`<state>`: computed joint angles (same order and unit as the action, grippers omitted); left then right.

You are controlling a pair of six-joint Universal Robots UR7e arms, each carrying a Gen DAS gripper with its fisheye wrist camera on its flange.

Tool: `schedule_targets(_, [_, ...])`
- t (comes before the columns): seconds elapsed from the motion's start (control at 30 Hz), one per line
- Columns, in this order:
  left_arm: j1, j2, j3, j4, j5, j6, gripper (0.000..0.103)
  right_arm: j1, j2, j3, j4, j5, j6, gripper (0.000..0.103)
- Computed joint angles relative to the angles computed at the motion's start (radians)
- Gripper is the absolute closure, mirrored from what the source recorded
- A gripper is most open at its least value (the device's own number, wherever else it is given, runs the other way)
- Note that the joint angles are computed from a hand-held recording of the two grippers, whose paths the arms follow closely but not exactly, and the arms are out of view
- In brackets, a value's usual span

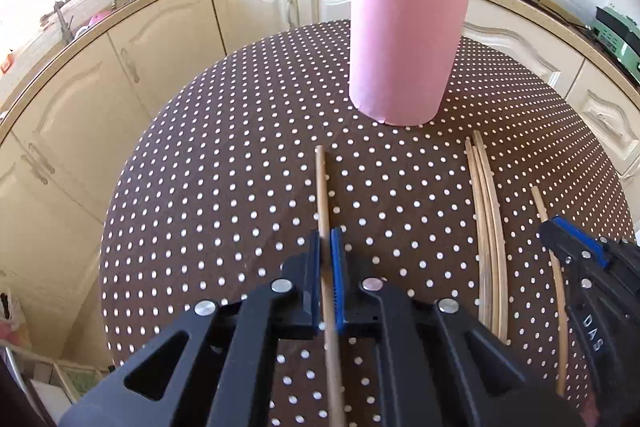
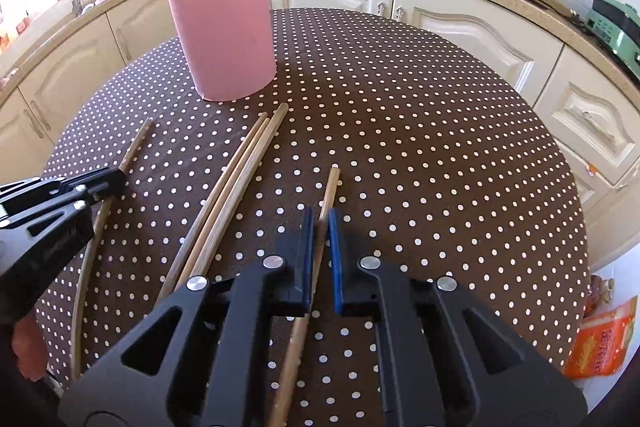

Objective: Organize utensils
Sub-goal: 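Lift both held chopsticks up toward the pink cup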

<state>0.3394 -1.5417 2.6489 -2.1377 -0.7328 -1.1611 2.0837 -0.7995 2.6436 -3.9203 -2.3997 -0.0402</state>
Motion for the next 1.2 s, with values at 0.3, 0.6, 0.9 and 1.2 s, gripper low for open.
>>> schedule_targets(0.3, [-0.020, -0.131, 0.019, 0.017, 0.041, 0.011, 0.097, -0.040, -0.081, 0.029, -0.038, 0.109, -0.016, 0.097])
schedule_targets(0.6, [-0.115, -0.222, 0.046, 0.033, 0.116, -0.037, 0.097, 0.047, -0.132, 0.022, -0.088, 0.094, -0.022, 0.097])
schedule_targets(0.9, [-0.197, -0.277, 0.039, 0.089, 0.171, -0.074, 0.097, 0.109, -0.190, -0.019, -0.119, 0.072, -0.088, 0.097])
schedule_targets(1.2, [-0.265, -0.295, 0.013, 0.127, 0.215, -0.084, 0.097, 0.167, -0.221, -0.061, -0.144, 0.061, -0.169, 0.097])
